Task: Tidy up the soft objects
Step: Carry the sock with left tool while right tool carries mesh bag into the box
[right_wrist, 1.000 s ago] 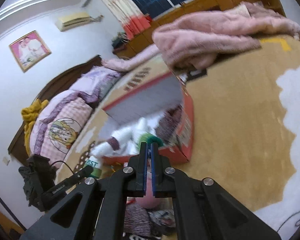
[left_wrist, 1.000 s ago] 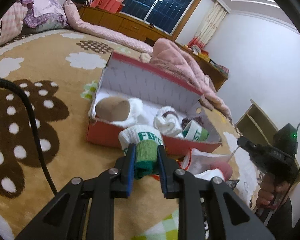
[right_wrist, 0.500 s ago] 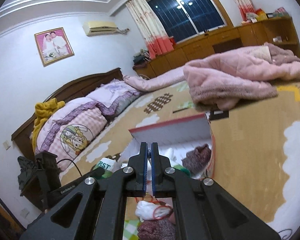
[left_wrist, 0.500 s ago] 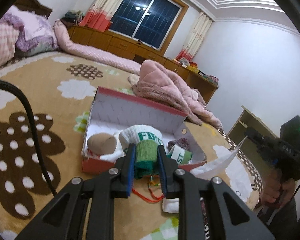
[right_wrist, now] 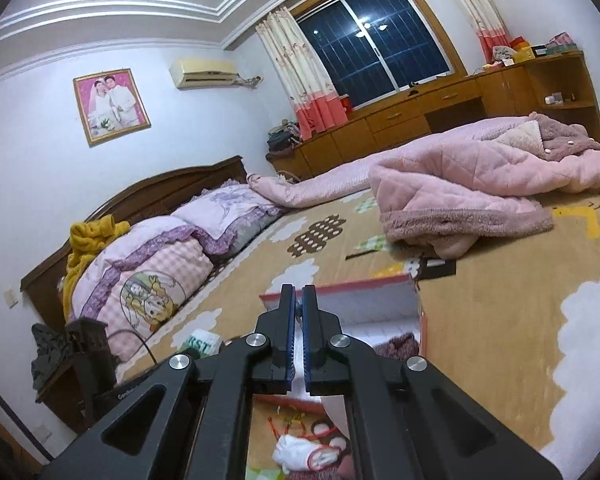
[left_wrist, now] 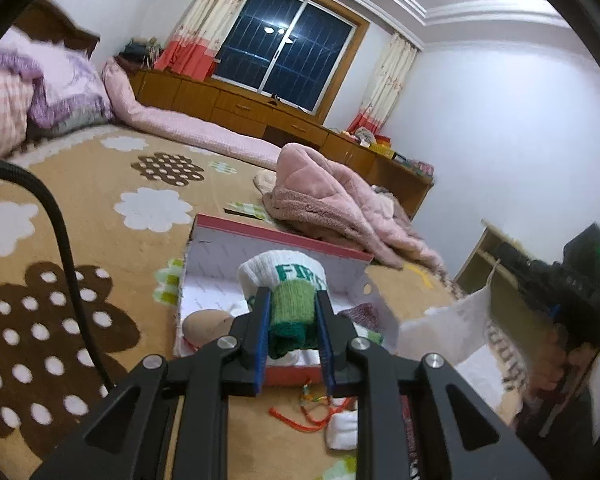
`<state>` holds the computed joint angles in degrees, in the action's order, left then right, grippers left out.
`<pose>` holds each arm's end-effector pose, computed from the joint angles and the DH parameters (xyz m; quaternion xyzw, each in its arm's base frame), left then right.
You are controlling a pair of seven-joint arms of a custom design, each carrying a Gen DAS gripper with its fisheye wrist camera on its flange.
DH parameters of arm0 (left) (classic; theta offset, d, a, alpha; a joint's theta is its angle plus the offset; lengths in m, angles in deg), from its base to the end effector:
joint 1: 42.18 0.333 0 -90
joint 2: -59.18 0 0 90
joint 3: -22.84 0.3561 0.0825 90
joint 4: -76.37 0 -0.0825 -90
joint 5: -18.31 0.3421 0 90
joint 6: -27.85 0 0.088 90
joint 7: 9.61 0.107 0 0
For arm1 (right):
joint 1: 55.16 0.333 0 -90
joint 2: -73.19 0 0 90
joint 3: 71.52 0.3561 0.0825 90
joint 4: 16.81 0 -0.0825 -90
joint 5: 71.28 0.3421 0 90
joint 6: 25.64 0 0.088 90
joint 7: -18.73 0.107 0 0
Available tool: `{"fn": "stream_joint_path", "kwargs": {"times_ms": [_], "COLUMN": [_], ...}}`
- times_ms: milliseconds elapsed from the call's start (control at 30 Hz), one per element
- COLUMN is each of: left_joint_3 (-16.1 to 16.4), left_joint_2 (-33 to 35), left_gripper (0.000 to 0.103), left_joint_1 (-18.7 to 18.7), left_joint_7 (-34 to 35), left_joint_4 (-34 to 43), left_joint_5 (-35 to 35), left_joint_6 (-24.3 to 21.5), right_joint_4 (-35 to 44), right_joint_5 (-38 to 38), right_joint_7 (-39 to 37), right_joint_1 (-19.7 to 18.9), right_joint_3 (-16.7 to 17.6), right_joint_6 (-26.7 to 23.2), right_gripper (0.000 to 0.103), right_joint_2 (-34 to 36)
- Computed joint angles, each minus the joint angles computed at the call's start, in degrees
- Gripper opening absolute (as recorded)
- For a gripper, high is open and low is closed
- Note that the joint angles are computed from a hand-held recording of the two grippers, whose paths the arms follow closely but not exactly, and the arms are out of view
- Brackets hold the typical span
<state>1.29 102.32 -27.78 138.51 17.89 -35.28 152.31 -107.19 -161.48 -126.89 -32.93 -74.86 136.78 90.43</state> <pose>0.7749 -0.0038 0.5288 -0.3968 0.7337 -0.5515 0.0108 0.6035 0.2674 0.5840 -0.4162 0.6839 -0.3081 0.5140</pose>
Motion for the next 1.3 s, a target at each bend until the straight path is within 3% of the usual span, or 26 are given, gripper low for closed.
{"fn": "stream_joint_path", "kwargs": {"times_ms": [167, 500, 733, 1000, 1167, 1300], "left_joint_3": [0.1, -1.0, 0.8, 0.4, 2.4, 2.9], "left_joint_2": [2.7, 6.1, 7.3, 4.4, 6.1, 7.2], "left_gripper": [0.021, 0.021, 0.022, 0.022, 0.022, 0.022], "left_joint_1": [-1.3, -3.7, -6.8, -7.6, -9.4, -10.0], "left_joint_7": [-2.1, -3.9, -5.5, 0.3, -3.1, -4.6], "left_joint_4": [4.9, 11.4, 10.0, 1.6, 3.9, 5.1], "left_joint_5": [2.0, 5.5, 10.4, 13.0, 16.4, 19.4], "left_joint_6": [-0.5, 1.2, 6.2, 12.5, 11.7, 10.4], "right_joint_4": [3.2, 18.1, 20.2, 16.6, 16.1, 15.4], "right_joint_5": [-1.8, 19.9, 28.3, 45.4, 54.7, 59.1], "right_joint_7": [1.3, -26.0, -33.6, -48.4, -57.7, -62.4], "right_joint_1": [-0.9, -2.2, -1.0, -5.4, -8.4, -9.3], "right_joint_3": [-0.4, -0.6, -2.0, 4.1, 8.9, 10.2], "right_joint_6": [0.8, 1.5, 2.3, 2.7, 0.9, 3.3], "right_gripper": [0.004, 0.004, 0.004, 0.004, 0.005, 0.015], "right_joint_2": [1.1, 10.4, 15.5, 21.3, 22.7, 22.7]}}
